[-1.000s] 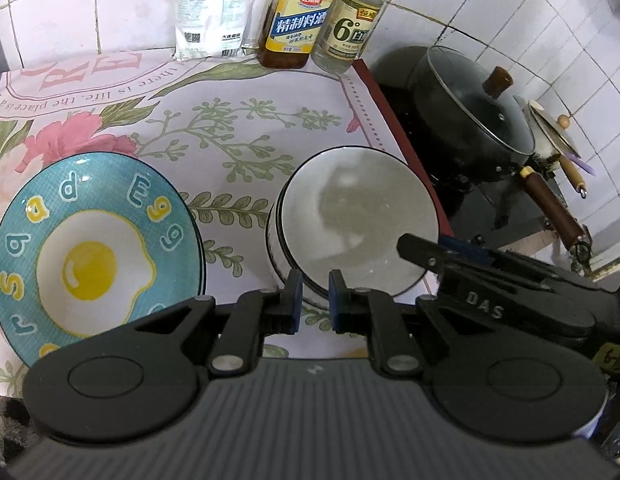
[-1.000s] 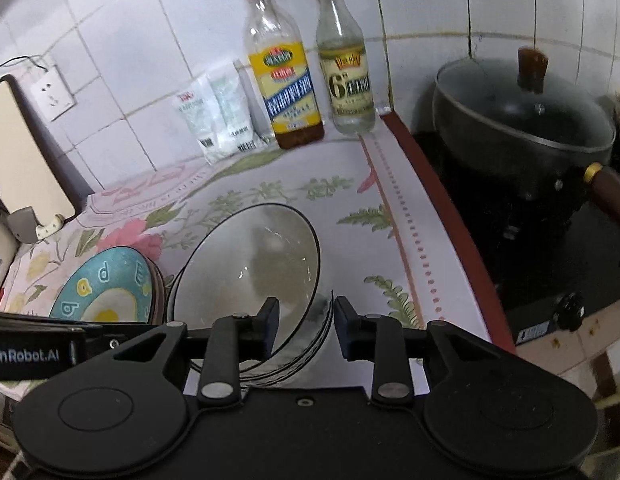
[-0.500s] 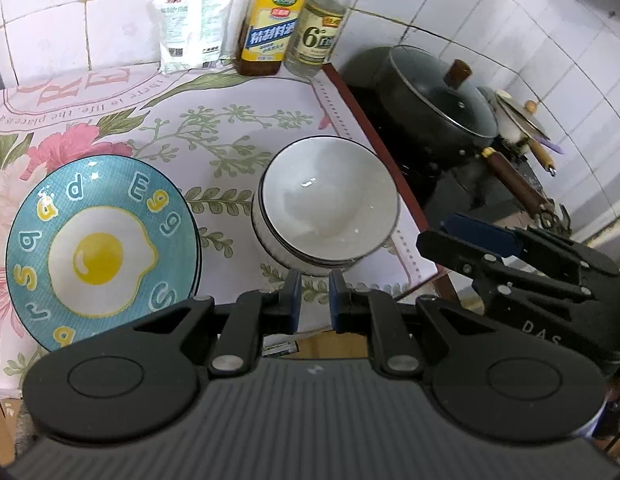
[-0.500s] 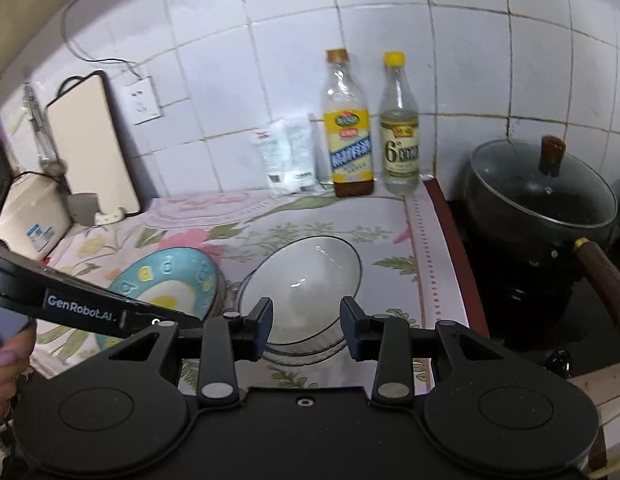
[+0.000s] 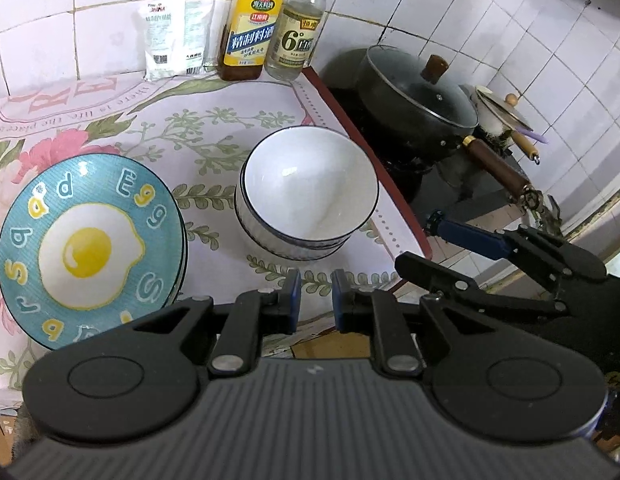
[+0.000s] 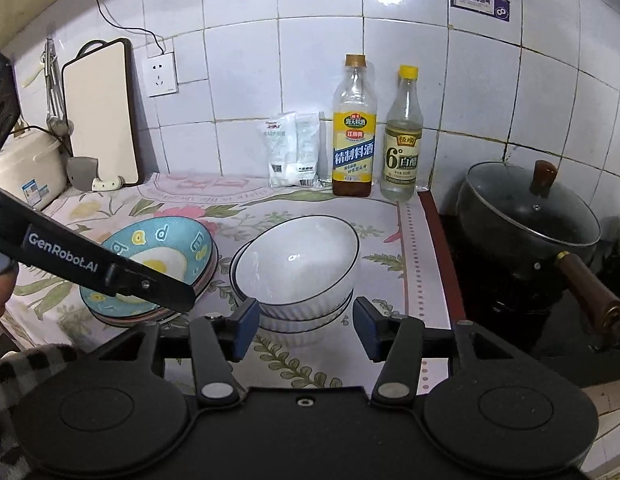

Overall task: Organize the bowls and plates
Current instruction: 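Grasp the rim of the three-bowl stack with the left gripper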

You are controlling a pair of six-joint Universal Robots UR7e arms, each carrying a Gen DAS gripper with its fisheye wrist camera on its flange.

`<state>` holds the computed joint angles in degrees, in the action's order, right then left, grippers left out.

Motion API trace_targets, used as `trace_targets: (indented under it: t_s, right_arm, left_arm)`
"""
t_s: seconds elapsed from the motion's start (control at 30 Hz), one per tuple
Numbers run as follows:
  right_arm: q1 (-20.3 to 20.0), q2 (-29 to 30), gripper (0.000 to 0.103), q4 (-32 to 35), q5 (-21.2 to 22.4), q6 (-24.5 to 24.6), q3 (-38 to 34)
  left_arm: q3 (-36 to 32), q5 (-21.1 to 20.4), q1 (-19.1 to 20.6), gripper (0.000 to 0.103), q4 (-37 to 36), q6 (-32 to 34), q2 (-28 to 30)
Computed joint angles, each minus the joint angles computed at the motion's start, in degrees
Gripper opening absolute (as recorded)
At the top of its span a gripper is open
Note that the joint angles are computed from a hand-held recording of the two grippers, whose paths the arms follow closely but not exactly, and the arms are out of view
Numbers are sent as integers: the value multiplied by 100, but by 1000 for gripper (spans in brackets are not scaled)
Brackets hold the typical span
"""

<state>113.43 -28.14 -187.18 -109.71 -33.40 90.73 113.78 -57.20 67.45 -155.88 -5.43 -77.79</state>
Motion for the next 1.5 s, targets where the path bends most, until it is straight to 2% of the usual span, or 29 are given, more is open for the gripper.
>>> trace_targets:
  t_s: [0.17, 0.37, 0.47, 0.57, 0.63, 0.73, 0.8, 0.83, 0.87, 0.93, 1.03, 1.2, 1.33, 1.5]
  right_arm:
    - [-107, 0, 58, -69, 238, -168, 142]
    - [-344, 199, 59, -486, 534, -166, 264]
    - [-477, 342, 60, -515, 642, -185, 217]
    - [-583, 608, 60, -631, 587, -217, 24]
    - [-627, 761, 61, -728, 579, -282, -91]
    - [-705, 909, 74, -856, 762, -424, -179]
    - [-755, 971, 75, -885, 921, -509, -203]
    - [-774, 1007, 78, -862, 956, -520, -239]
    - [-796, 1051, 86, -867, 998, -547, -273]
    - [-850, 1157, 91, -1092, 1142, -673, -298]
    - [-870, 1301, 91, -1292, 1170, -793, -419]
    - [-995, 1459, 96, -1256, 1576, -526, -680]
    - [-1040, 1632, 96, -1408, 1781, -759, -806]
    - [-1074, 1800, 100, -1407, 1889, -815, -1029]
  left_arm:
    - [49, -169, 123, 16, -303, 61, 153]
    - [211, -149, 270, 16, -1172, 376, 438]
    - [229, 41, 323, 27, -1767, 296, 686]
    - [163, -66, 415, 28, -2048, 185, 848]
    - [151, -101, 453, 34, -2215, 211, 915]
    - [166, -120, 500, 42, -2495, 281, 976]
    - [173, -194, 545, 46, -2615, 240, 972]
    - [157, -265, 582, 50, -2639, 198, 972]
    - [142, -330, 618, 51, -2641, 150, 966]
    - [78, -476, 692, 52, -2604, -12, 962]
    - [-120, -557, 770, 53, -2376, -265, 1026]
    - [-543, -583, 858, 53, -1745, -672, 1228]
    - [-668, -417, 861, 53, -1650, -829, 1362]
    - [-853, -528, 993, 50, -1418, -1147, 1468]
